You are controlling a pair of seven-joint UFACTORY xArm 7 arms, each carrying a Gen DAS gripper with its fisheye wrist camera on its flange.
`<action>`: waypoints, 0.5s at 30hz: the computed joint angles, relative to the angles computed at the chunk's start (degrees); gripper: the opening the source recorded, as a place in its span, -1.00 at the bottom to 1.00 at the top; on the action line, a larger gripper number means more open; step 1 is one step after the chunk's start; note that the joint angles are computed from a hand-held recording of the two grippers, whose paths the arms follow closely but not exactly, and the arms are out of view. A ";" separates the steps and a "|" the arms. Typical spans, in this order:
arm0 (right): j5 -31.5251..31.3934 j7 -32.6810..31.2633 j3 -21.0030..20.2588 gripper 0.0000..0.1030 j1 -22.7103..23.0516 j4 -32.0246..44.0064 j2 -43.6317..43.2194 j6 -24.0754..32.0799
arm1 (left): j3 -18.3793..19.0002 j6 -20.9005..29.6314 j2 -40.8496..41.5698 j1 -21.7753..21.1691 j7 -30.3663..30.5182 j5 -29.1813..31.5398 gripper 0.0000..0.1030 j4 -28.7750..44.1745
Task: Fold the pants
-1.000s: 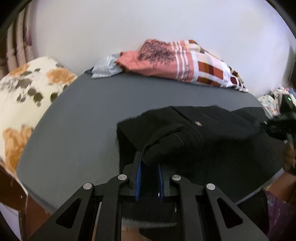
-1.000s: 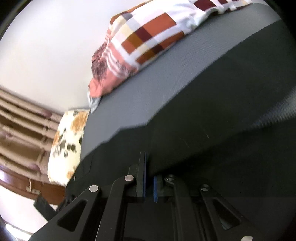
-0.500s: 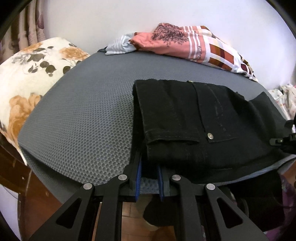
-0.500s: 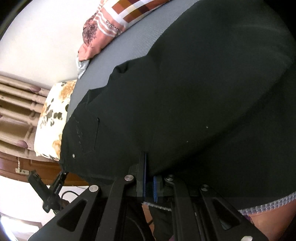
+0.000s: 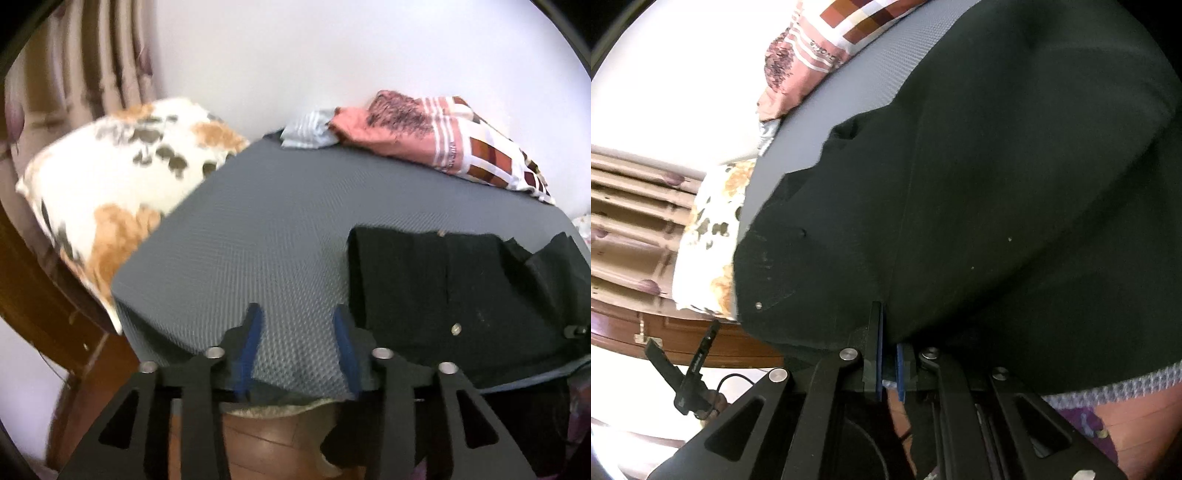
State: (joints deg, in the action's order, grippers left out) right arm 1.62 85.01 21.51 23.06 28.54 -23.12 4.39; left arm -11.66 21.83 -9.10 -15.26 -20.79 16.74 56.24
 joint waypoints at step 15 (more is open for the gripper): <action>8.34 -2.94 -3.97 -0.72 5.96 -7.46 2.09 -16.77 | -4.44 -7.69 15.06 -12.20 17.34 -8.58 0.47 9.41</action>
